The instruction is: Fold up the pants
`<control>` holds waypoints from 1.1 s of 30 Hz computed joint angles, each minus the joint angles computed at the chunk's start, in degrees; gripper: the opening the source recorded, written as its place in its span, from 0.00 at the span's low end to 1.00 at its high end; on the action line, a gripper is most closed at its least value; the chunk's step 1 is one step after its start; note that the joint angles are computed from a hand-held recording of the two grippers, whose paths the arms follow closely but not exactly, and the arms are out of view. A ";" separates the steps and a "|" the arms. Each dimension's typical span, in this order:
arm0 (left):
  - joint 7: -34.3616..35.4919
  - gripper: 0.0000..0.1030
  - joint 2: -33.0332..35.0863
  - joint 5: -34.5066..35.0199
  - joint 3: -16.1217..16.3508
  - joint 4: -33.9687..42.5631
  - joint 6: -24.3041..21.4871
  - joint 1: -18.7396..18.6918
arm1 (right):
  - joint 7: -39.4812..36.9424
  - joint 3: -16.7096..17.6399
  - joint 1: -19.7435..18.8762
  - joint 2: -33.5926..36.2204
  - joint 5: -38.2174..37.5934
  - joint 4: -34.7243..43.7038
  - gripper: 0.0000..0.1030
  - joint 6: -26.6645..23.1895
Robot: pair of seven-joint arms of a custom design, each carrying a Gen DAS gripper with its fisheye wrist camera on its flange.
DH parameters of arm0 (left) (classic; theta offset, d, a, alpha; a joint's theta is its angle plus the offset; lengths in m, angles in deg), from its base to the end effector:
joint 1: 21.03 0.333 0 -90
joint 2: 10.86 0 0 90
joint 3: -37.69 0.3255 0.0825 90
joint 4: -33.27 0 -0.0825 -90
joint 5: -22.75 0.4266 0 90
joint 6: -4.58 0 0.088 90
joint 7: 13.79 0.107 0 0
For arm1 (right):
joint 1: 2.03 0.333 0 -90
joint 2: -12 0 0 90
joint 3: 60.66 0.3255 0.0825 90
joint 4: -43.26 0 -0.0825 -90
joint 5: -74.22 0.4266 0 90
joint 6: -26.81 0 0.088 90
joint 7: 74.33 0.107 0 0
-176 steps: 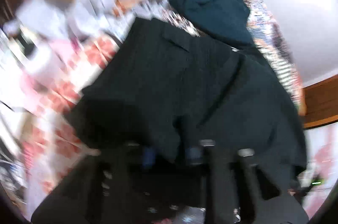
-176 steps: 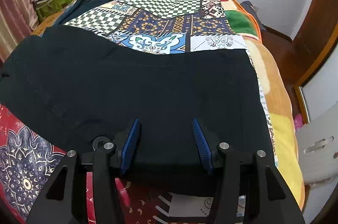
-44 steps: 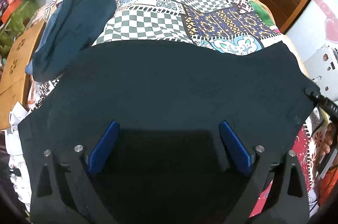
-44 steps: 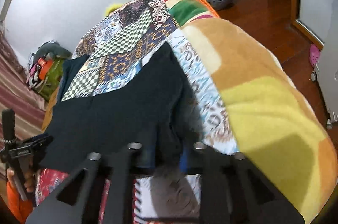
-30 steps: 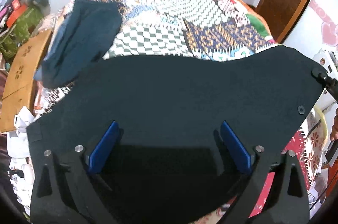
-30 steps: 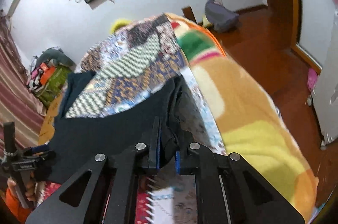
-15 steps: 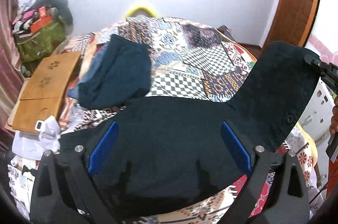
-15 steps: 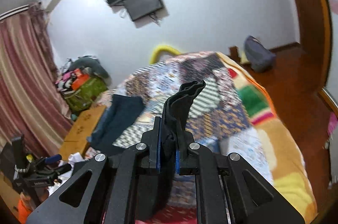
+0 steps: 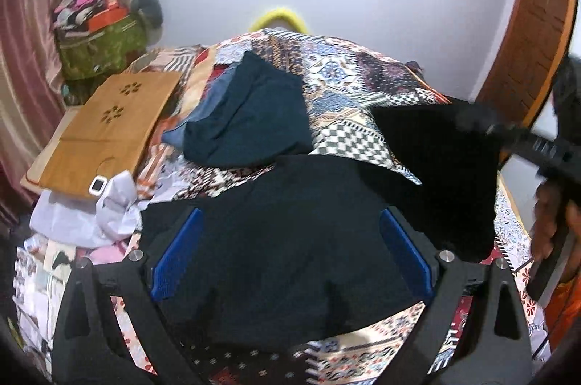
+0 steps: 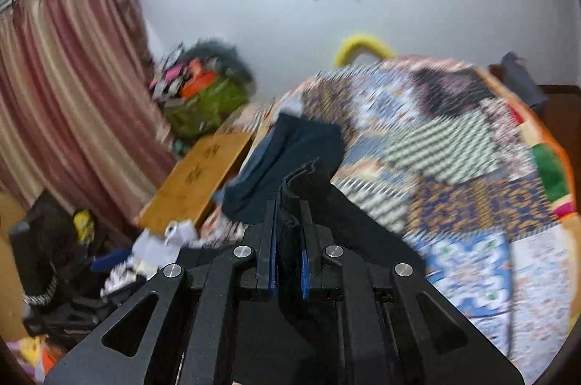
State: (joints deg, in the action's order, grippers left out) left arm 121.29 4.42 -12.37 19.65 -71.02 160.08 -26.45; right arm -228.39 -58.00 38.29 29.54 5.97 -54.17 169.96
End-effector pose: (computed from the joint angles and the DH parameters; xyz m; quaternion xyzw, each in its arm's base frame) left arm 0.6628 -0.2465 0.4526 -0.4004 0.8347 -0.3627 0.1062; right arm 0.5285 0.4959 0.4572 -0.4667 0.7454 -0.2395 0.4114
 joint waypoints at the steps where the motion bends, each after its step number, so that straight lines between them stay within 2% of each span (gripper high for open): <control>1: -0.19 0.95 -0.03 -0.01 0.16 -0.13 -0.11 0.15 | -2.33 0.49 -0.56 2.13 1.84 1.89 0.08 1.34; 4: -1.41 0.95 0.18 0.59 0.92 -0.17 -0.94 0.62 | -11.05 1.45 -1.54 8.18 9.72 6.85 0.08 5.39; 9: -2.46 0.95 0.26 1.21 1.32 -0.70 -1.20 1.14 | -26.77 4.31 -2.57 14.67 21.89 12.52 0.08 5.84; 13: -3.31 0.95 0.48 2.18 1.31 -0.52 -1.93 1.08 | -34.93 5.54 -2.68 16.43 28.75 13.77 0.13 5.81; 17: -3.15 0.95 0.34 3.18 1.01 -0.44 -1.89 0.58 | -38.59 4.79 -1.95 14.66 32.75 10.83 0.20 8.13; 20: -2.71 0.95 0.40 3.97 0.68 0.04 -1.80 0.01 | -39.48 3.15 -0.63 11.93 34.52 7.61 0.26 10.03; 22: -2.39 0.95 0.67 4.42 0.39 0.76 -1.85 -0.45 | -38.85 0.90 1.28 9.78 34.00 5.39 0.33 10.59; 26: -2.20 0.95 1.66 4.82 -0.37 2.94 -2.64 -1.34 | -32.08 -4.55 5.48 4.44 27.05 0.31 0.34 10.09; 30: -4.19 0.95 4.19 6.85 -0.57 7.33 -5.48 -3.06 | -22.69 -5.95 5.27 -0.65 18.37 -4.75 0.34 9.45; 33: -5.98 0.95 6.71 9.79 -0.65 10.87 -7.14 -4.78 | -19.60 -5.35 3.81 -2.91 14.83 -6.84 0.34 7.16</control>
State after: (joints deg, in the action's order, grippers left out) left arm 115.31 11.13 -2.58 18.99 -60.16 152.94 -31.23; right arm -248.00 -63.35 42.10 26.63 20.79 -61.01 177.12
